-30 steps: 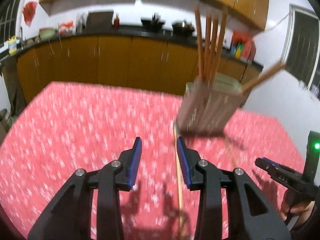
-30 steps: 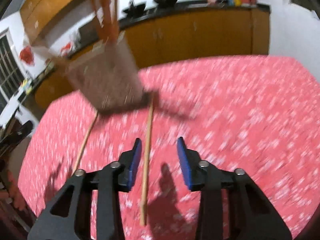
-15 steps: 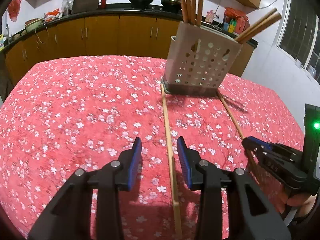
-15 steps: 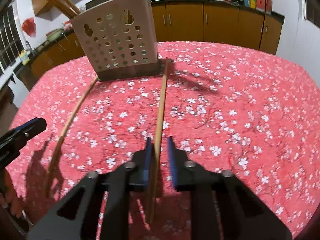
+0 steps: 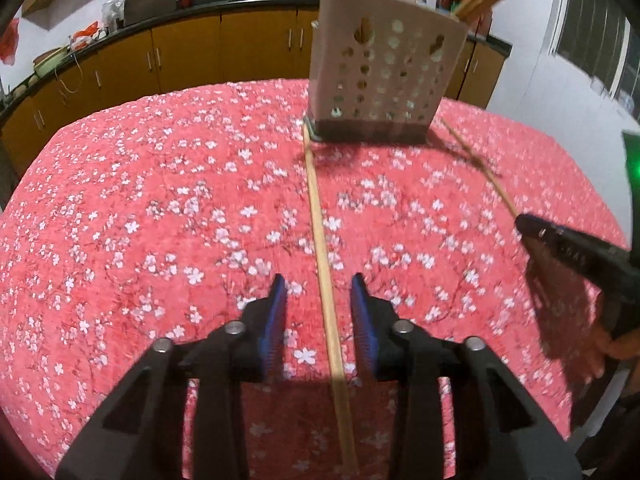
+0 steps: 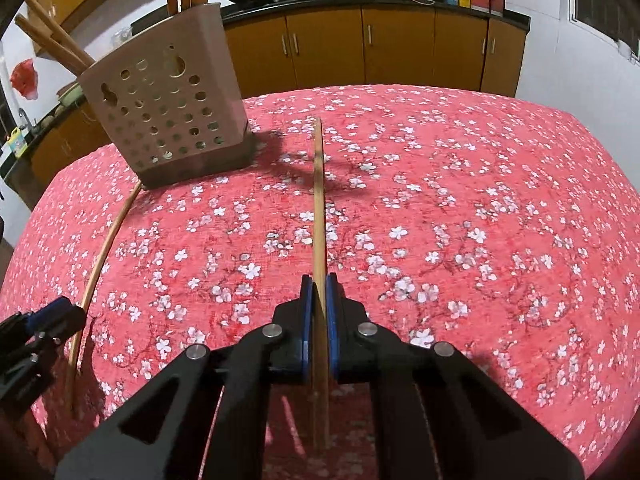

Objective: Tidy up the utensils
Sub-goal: 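Grasp a chopstick with the right gripper while the left gripper grasps the last one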

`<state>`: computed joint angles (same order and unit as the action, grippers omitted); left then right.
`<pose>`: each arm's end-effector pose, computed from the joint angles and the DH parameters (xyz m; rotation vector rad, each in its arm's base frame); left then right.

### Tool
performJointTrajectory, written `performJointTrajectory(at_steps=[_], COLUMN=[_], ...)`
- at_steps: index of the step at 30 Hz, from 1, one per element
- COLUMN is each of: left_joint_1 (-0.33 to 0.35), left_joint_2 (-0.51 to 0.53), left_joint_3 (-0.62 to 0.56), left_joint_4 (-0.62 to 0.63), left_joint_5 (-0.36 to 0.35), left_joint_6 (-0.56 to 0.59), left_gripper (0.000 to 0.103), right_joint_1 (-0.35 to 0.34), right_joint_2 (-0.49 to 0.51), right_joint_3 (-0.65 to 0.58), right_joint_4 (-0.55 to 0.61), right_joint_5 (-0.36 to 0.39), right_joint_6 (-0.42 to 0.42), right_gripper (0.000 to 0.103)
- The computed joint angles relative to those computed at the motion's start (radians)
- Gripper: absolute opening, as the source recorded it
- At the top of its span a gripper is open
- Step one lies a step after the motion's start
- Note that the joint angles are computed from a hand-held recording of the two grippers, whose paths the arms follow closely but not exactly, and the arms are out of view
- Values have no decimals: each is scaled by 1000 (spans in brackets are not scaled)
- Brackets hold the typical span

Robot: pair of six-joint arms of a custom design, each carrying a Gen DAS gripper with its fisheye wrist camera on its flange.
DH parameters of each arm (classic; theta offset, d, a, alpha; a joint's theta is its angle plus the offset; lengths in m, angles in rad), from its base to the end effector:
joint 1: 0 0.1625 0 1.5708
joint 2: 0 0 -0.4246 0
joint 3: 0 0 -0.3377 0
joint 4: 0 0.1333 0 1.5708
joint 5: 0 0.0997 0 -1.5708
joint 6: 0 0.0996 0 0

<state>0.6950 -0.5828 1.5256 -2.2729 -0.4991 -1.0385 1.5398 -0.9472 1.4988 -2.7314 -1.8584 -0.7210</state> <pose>-0.3489 -0.5784 0.0529 -0.0212 2.1891 -0.9080 0.0842 -0.6749 0.3089 0.7648 -2.4765 0.6192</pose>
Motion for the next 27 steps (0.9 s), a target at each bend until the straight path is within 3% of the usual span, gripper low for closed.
performJointTrajectory(at_steps=[4,12,27], left_joint_1=[-2,49,64], left_joint_2=[11,-41,-80], left_joint_3=[-38,-44,29], left_joint_4=[135,231,63], left_joint_5=[37,75,77], left_joint_6=[-56,-149,-85], left_gripper=[8,8,17], right_joint_1=[0,6,11], right_joint_2=[-1,18,55], right_joint_3=[1,-2,-48], right_joint_4=[3,-39,-41], right_joint_5=[3,-7,-20], right_joint_6=[-5,-45,-40], right_gripper=[8,8,8])
